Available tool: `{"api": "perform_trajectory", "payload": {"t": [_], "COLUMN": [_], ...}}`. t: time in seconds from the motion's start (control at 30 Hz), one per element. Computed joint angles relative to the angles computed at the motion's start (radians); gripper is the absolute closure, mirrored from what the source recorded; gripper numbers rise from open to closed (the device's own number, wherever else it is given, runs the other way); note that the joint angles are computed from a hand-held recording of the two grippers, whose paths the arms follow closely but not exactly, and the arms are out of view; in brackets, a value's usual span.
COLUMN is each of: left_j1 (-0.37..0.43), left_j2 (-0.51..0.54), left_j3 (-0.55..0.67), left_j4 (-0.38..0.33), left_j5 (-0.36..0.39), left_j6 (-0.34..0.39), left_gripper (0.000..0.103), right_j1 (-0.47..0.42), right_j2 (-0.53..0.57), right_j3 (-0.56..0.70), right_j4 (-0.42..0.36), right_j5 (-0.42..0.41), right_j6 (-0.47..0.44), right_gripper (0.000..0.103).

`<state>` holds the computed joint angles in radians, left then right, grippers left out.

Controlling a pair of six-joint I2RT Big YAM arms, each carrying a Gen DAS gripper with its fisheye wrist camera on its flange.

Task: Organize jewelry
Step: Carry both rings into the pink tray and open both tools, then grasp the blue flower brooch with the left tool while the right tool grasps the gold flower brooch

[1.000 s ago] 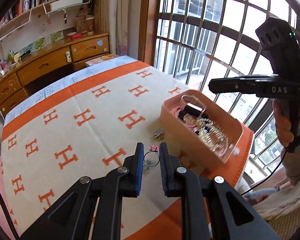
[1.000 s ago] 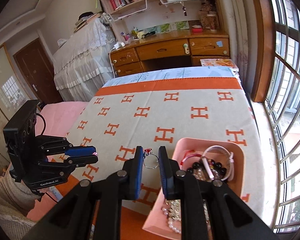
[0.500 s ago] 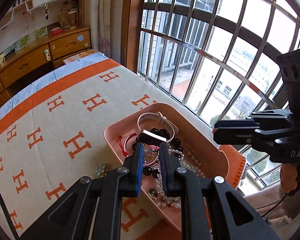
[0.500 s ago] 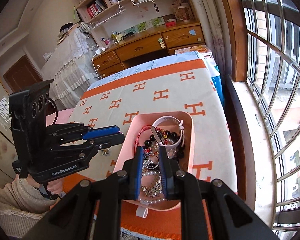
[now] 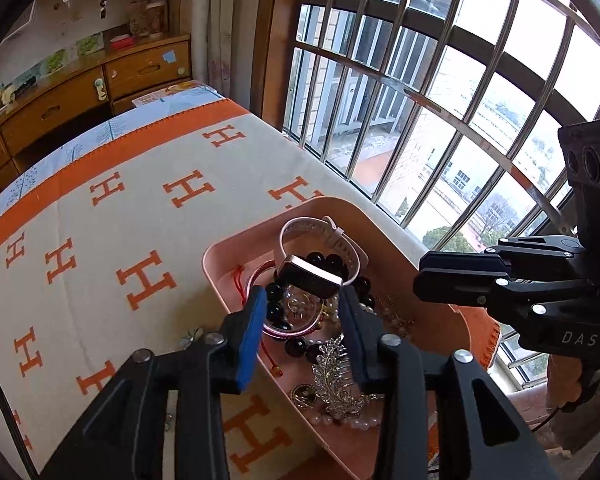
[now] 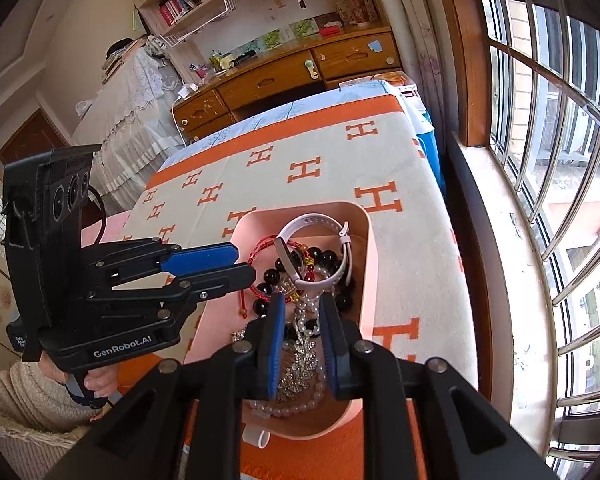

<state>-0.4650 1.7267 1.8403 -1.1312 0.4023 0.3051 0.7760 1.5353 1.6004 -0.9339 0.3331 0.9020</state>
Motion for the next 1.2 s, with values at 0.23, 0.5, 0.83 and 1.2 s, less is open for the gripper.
{"api": "perform_trajectory", "payload": {"t": [0.23,0.5,0.83,1.2], "left_j1": [0.058,0.189,0.252,0.189], "left_j2": [-0.036,-0.056,-0.073,-0.042], "left_j3": [-0.023,-0.034,-0.106,-0.170], "left_j4": [0.031,0.071,0.040,0.017], "left_j5": [0.007,0.030,0.024,0.006], "left_j6": [-0.057,-0.153,-0.069,0.006], "left_gripper": [0.051,0.051,0.051,0.054], "right_j1": [0.016,0.027,0.031,0.027], "right_j2": [0.018,0.100,0.267,0.329], "right_j3": [0.033,0.145,0.366,0.456], "right_j4": [-0.001,-0.008,-0.058,-0.119], "right_j5": [0.014,-0.036,-0.118,-0.100], "right_j6": [-0.011,-0.057,-0.082,-0.011], "right_gripper": [0.086,0.086,0.086,0.086]}}
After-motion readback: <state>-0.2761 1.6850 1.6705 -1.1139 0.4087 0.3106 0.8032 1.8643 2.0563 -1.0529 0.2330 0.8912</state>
